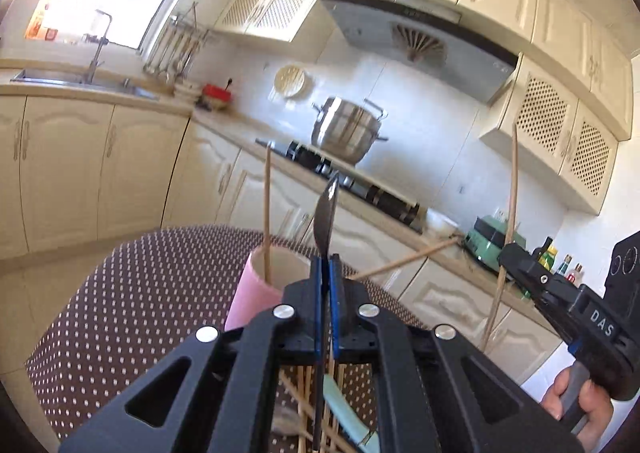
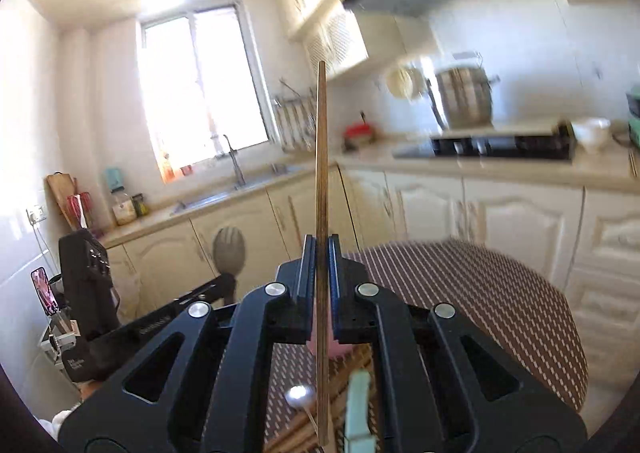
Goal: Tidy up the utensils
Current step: 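Carry the fork with the left gripper and drop it into the pink cup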
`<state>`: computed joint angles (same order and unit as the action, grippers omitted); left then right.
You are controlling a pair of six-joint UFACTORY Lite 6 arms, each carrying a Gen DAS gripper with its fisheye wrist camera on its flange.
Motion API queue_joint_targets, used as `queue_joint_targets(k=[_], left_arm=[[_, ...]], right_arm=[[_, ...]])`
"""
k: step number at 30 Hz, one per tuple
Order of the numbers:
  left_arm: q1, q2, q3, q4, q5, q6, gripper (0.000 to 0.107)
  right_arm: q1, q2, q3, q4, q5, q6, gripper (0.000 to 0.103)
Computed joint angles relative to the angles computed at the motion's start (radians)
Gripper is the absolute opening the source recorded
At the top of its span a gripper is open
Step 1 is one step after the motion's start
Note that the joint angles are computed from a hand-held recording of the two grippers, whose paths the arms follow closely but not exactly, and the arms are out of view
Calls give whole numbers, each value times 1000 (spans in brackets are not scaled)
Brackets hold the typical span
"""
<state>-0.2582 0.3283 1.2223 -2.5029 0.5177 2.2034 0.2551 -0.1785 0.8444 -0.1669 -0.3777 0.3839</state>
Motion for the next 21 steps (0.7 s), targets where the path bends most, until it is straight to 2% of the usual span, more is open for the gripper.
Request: queue_joint_targets(k=[8,13,21], left_arm=[[-26,84,151,-166,58,157,4],[-18,183,307,-175,46,143,4],[-16,386,611,-181,-25,151,4]], right_arm=[[79,277,265,141,-73,-178,7],[108,434,429,223,-84,-288,7],[73,603,630,222,-111,-284,7]])
